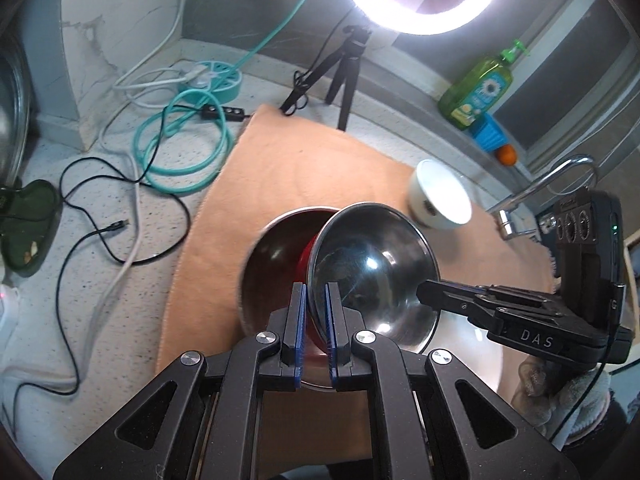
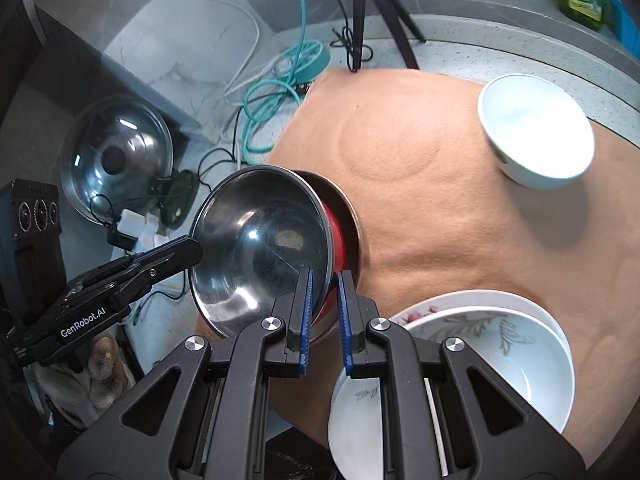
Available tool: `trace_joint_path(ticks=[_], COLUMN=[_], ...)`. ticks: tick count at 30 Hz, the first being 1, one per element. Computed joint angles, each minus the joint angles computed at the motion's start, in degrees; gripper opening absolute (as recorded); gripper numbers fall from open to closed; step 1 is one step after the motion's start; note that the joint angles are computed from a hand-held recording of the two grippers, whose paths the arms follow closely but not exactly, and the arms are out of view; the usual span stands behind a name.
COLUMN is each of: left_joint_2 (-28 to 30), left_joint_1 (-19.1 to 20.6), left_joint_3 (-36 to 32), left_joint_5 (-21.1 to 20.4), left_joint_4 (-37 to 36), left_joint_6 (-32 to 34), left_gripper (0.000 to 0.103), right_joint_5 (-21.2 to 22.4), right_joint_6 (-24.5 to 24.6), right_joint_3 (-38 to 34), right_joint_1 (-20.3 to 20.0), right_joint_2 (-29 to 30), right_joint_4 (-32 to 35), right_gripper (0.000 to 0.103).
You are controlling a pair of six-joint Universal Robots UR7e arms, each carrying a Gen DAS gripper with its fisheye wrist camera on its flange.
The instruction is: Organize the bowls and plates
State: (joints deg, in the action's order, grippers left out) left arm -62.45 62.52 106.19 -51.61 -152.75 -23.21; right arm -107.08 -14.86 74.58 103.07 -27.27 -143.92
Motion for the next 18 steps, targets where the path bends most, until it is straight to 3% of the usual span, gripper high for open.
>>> trace_joint_path(ticks=[18], left_joint_2=[1.9], left_joint_1=[1.0], left_joint_3=[-3.6], left_joint_5=[3.7], left_joint_4=[8.7], left_joint_6=[1.2], left_gripper=[0.007], right_joint_5=[-7.8], right_joint_6=[-2.2], right_joint_3=[-7.6], right_joint_1=[1.4], right_joint_2=[6.4], right_joint_4=[6.3], right_gripper=[0.012])
